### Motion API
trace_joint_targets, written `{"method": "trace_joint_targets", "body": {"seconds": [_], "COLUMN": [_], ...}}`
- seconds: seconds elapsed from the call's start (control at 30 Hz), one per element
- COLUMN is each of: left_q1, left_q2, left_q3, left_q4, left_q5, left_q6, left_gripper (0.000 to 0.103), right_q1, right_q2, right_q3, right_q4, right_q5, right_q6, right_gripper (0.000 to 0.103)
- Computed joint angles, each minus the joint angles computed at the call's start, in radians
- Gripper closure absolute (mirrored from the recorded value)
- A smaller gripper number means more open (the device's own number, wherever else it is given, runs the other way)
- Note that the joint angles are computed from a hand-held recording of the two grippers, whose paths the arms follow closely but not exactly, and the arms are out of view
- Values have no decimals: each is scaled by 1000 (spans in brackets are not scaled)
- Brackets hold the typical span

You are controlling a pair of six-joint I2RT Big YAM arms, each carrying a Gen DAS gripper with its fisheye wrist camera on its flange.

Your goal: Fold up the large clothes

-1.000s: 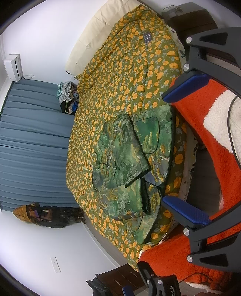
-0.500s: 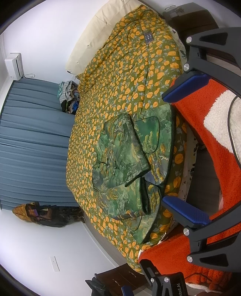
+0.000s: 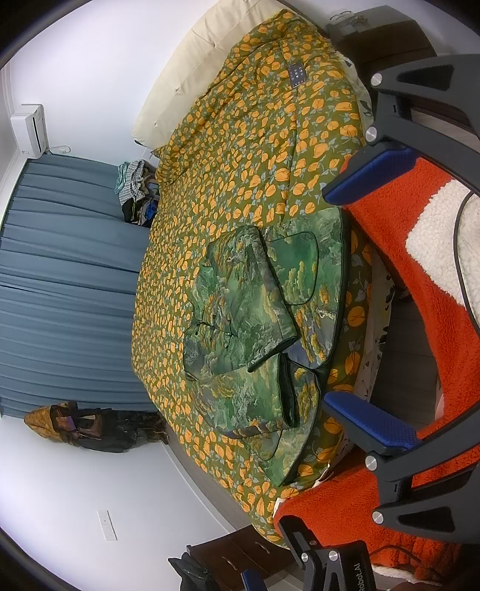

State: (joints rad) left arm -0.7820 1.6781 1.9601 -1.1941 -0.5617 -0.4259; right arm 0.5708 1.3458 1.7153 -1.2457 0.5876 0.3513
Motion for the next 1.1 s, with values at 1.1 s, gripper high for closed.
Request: {"method": "trace_joint_targets", "body": {"seconds": [1.1], "left_q1": [-5], "left_q2": [0], "left_q3": [-1], "left_q4": [-3], "left_q5": [-4], "left_q6": [-4], "left_gripper": [0], "right_q1": [10], "right_q2": [3], "right_q3": [3], "right_q4": [-4], "right_q5": [0], "right_q6": [-14], "right_gripper": [0]}}
